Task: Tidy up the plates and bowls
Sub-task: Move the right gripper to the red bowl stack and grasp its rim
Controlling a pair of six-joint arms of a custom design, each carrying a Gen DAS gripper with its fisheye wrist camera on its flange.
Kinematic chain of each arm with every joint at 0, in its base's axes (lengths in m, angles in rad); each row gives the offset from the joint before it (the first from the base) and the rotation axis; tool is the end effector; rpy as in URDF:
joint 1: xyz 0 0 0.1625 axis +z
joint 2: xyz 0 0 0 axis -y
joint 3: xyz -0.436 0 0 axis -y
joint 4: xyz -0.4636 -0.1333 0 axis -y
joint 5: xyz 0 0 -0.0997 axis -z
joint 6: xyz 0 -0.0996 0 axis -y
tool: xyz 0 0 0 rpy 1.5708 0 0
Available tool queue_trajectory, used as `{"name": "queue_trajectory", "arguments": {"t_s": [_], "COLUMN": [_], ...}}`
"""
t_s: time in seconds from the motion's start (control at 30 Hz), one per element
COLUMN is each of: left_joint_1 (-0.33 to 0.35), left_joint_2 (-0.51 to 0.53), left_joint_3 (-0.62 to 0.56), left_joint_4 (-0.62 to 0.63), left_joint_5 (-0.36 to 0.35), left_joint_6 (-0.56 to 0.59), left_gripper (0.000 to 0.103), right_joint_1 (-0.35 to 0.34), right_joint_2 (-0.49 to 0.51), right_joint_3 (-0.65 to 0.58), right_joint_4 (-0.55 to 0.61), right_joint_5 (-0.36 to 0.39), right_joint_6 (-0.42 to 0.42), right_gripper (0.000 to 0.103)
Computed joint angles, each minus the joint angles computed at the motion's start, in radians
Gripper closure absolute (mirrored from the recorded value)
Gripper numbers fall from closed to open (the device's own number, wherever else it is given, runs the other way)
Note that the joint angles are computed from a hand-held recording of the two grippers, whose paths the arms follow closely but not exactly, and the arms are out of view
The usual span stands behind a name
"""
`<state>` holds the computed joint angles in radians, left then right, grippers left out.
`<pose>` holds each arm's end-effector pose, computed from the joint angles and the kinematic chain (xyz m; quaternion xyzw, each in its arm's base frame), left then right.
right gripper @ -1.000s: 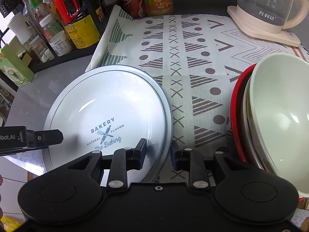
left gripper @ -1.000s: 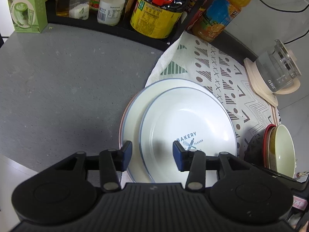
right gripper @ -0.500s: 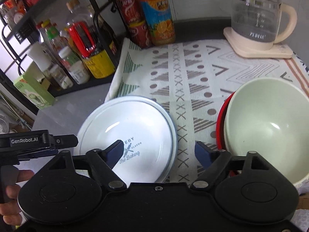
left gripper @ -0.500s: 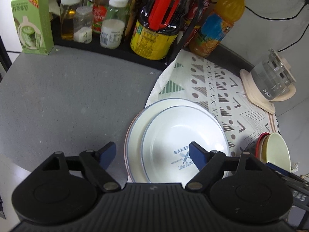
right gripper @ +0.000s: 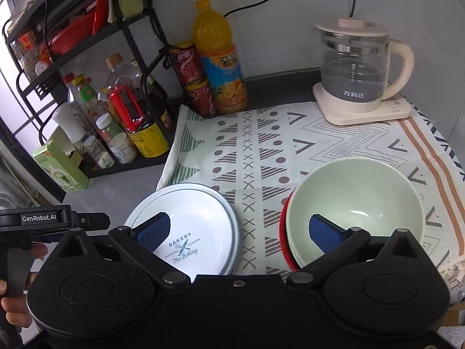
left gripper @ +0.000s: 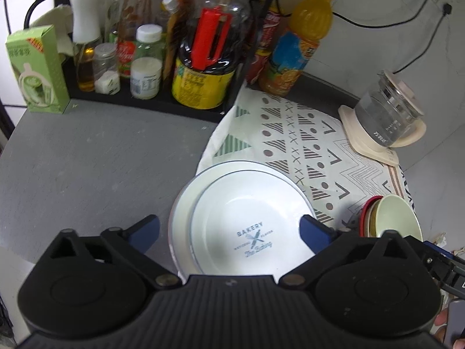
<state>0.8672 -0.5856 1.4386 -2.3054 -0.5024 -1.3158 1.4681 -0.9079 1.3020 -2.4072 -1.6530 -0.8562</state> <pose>-0.3245 -0.7235 -0.0051 -0.2302 0.8283 -0.4032 0.3136 0.0395 -0.8374 0.2811 0.3503 -0.9098 0.1760 0.1367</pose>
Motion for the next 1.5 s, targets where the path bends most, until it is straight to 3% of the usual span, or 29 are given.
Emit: {"name": "queue_trajectory", "arguments": {"t_s": [0.23,0.47,0.67,1.1,1.37,1.5], "left_joint_1": [0.005,0.016,0.029,0.054,0.077,0.089], "left_joint_2": [0.055,0.134,0.203,0.381,0.480,0.520], "left_joint_3": [-0.071,-0.185,-0.296,-0.573,-0.743,-0.808], "left_joint_4": [-0.077,-0.119,-0.088,0.009,0.123,0.150], "left_joint_5": [-0.015,-0.075,-0.134,-0.202,-0.241,-0.270], "left_joint_6": [0.126,0.255,0.314,0.417,0.430,0.438], "left_gripper": [0.001,0.001,0.001,0.004,0.018,0.034], "right_joint_1": [-0.020,-0.040,-0.060,-0.091,-0.103,-0.107], "right_joint_2": [-0.017,-0.008,0.004,0.069,0.121,0.149], "right_joint_3": [0.000,-0.027,-0.062,-0.192,-0.271,-0.314], "right_joint_4": [-0.058,-0.110,-0.108,-0.026,0.037,0.080], "right_joint_5": [0.012,-0.007,-0.023,-0.089,-0.133,-0.146], "right_joint_6": [0.002,0.023,0.061,0.126,0.162,0.171], "right_gripper": [0.000,0.000,0.002,0.017,0.017,0.021]}}
